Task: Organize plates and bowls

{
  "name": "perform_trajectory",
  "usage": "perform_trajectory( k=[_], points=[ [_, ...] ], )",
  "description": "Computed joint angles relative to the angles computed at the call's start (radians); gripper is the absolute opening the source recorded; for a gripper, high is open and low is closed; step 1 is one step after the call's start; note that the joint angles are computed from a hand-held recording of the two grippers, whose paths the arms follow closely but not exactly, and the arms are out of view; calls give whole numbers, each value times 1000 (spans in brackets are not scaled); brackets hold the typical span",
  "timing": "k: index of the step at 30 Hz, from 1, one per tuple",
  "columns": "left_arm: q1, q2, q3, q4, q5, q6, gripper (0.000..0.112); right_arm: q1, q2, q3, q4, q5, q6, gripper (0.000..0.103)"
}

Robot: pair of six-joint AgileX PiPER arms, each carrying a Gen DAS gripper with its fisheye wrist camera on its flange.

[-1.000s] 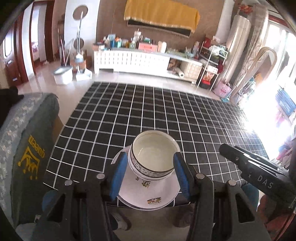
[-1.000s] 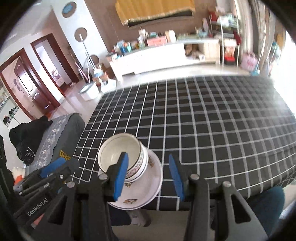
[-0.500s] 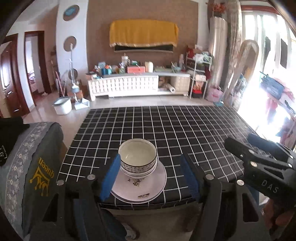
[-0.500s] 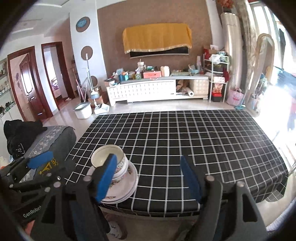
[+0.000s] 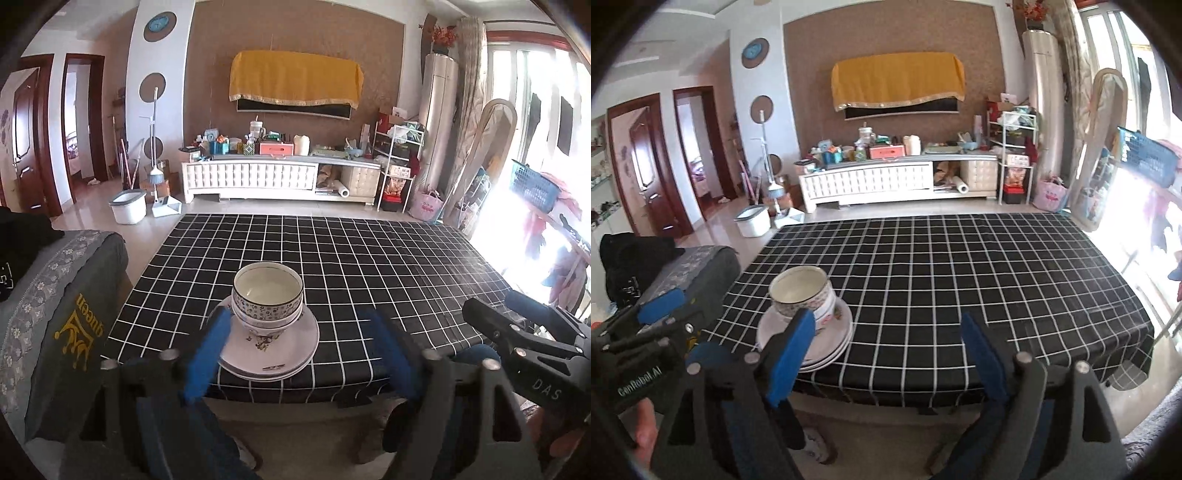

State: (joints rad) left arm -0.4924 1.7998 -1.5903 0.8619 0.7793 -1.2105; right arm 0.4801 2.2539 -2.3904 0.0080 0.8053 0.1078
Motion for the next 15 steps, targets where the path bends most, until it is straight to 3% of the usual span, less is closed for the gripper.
perform_trajectory(
  k=[5,12,15],
  points=[
    [-29,-29,50,71,11,-69,81,8,-91,187,-21,-137,-1,98],
    [-58,-38,61,142,50,-106,88,14,-122,239,-77,-180,34,103],
    [-60,-38,61,152,58,-120,88,1,-127,250,25,-179,-67,103]
  ],
)
